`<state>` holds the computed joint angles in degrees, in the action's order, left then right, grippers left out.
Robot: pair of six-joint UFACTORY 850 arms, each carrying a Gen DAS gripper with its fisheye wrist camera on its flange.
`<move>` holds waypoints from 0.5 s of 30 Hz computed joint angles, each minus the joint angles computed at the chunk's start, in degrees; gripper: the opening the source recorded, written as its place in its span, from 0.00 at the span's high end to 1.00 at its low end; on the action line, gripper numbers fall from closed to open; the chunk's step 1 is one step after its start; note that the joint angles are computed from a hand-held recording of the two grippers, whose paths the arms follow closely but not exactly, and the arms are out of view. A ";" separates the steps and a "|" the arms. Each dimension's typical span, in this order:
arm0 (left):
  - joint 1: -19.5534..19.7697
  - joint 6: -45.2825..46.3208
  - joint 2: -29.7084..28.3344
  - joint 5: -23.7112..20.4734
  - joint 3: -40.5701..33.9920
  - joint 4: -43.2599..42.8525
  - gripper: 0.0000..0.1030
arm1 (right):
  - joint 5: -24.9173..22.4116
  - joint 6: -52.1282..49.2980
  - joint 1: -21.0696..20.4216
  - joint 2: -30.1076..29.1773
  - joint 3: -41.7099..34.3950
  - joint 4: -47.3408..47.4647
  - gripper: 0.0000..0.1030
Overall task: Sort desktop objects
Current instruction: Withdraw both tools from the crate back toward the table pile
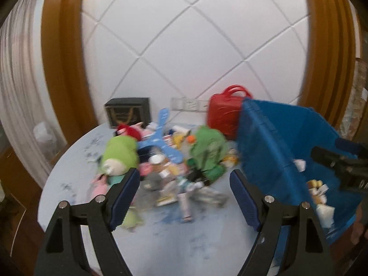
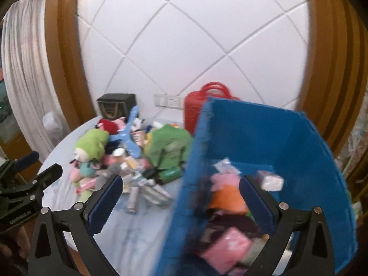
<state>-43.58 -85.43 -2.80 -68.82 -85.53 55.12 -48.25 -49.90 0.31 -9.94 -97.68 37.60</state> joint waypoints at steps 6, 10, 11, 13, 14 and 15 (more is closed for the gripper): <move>4.86 0.79 13.27 4.09 16.32 -1.90 0.22 | 4.83 10.11 8.56 3.98 5.89 -6.69 0.00; 8.96 2.97 19.24 8.28 24.33 -4.50 0.22 | 6.71 15.45 13.40 5.42 9.81 -10.42 0.00; 10.31 3.70 20.58 9.94 26.47 -5.76 0.22 | 6.77 15.94 14.38 5.58 10.76 -10.96 0.00; 12.39 4.66 22.00 12.63 29.47 -7.66 0.22 | 7.70 16.77 15.99 6.10 12.94 -12.06 0.00; 13.66 5.30 22.78 14.25 31.36 -8.77 0.22 | 8.28 16.96 16.66 6.25 13.96 -12.43 0.00; 14.67 5.76 22.88 15.43 32.58 -9.74 0.22 | 9.00 17.06 17.23 6.41 15.25 -12.66 0.00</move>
<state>-28.91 -79.68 20.08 -53.39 -52.95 45.38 -39.25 -32.85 17.54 -3.53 -82.43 24.95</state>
